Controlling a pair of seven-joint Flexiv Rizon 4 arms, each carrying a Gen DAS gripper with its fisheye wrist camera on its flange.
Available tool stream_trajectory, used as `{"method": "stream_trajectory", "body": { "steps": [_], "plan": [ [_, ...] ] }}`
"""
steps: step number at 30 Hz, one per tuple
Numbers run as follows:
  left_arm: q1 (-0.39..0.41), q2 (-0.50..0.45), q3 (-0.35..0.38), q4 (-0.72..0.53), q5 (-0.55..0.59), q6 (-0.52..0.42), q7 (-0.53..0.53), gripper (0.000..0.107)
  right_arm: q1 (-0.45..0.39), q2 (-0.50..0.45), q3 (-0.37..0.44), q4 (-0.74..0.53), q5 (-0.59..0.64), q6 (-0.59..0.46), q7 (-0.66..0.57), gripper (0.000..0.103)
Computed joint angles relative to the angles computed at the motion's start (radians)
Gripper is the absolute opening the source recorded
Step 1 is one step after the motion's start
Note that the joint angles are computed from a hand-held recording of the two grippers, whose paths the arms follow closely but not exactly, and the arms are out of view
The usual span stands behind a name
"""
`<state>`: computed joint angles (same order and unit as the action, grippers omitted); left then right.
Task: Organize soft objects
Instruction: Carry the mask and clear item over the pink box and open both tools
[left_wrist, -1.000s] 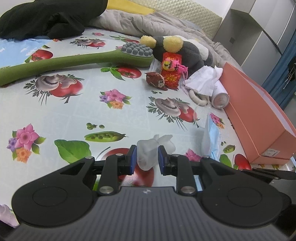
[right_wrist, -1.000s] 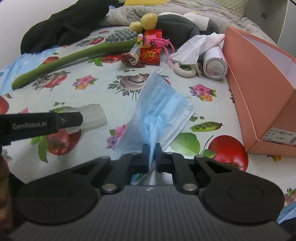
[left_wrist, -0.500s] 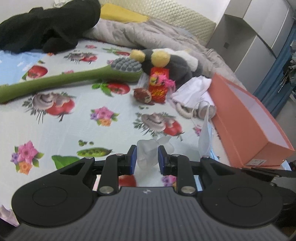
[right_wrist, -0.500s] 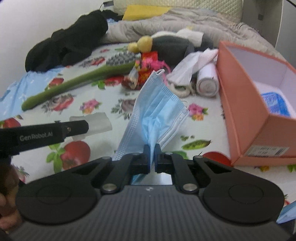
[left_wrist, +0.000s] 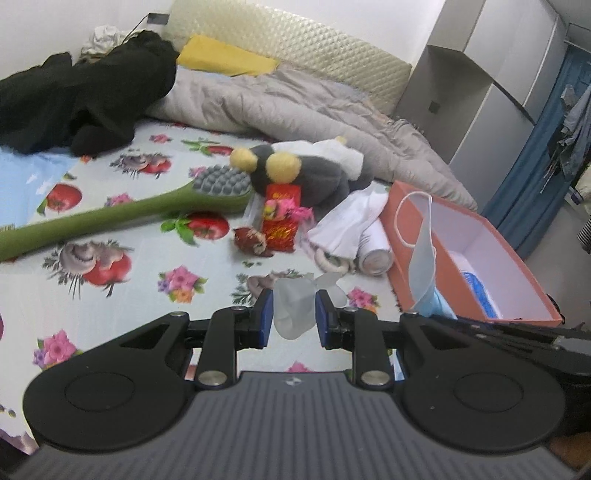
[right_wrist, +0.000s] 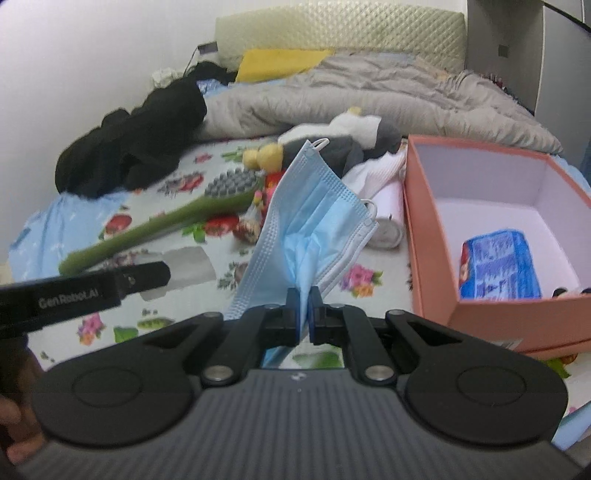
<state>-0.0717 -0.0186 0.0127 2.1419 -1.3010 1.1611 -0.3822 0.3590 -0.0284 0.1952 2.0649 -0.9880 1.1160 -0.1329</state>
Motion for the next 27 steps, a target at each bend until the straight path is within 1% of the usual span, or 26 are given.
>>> {"method": "stream_trajectory", "body": {
  "steps": [2,9,12,20,25,27],
  "plan": [
    [-0.001,0.009,-0.001,-0.010,0.011,-0.014,-0.019,0.028,-0.012,0.014,-0.008,0.000,-0.019,0.023,0.014,0.008],
    [-0.028,0.034,-0.012,-0.071,0.027,-0.019,-0.044,0.028,-0.061,0.060,-0.014,-0.021,-0.075,0.033,0.023,0.008],
    [-0.043,0.029,-0.021,-0.110,0.042,-0.018,-0.060,0.028,-0.090,0.082,-0.015,-0.024,-0.094,0.042,0.032,0.008],
    [-0.086,-0.008,-0.061,-0.218,0.091,-0.020,-0.116,0.028,-0.163,0.128,-0.018,-0.027,-0.085,0.047,0.008,0.008],
    [-0.110,-0.055,-0.094,-0.290,0.139,-0.021,-0.156,0.028,-0.213,0.144,-0.028,-0.027,-0.070,0.050,-0.028,0.008],
    [-0.116,-0.085,-0.109,-0.325,0.177,-0.028,-0.183,0.028,-0.235,0.147,-0.035,-0.025,-0.065,0.051,-0.037,0.008]
  ]
}}
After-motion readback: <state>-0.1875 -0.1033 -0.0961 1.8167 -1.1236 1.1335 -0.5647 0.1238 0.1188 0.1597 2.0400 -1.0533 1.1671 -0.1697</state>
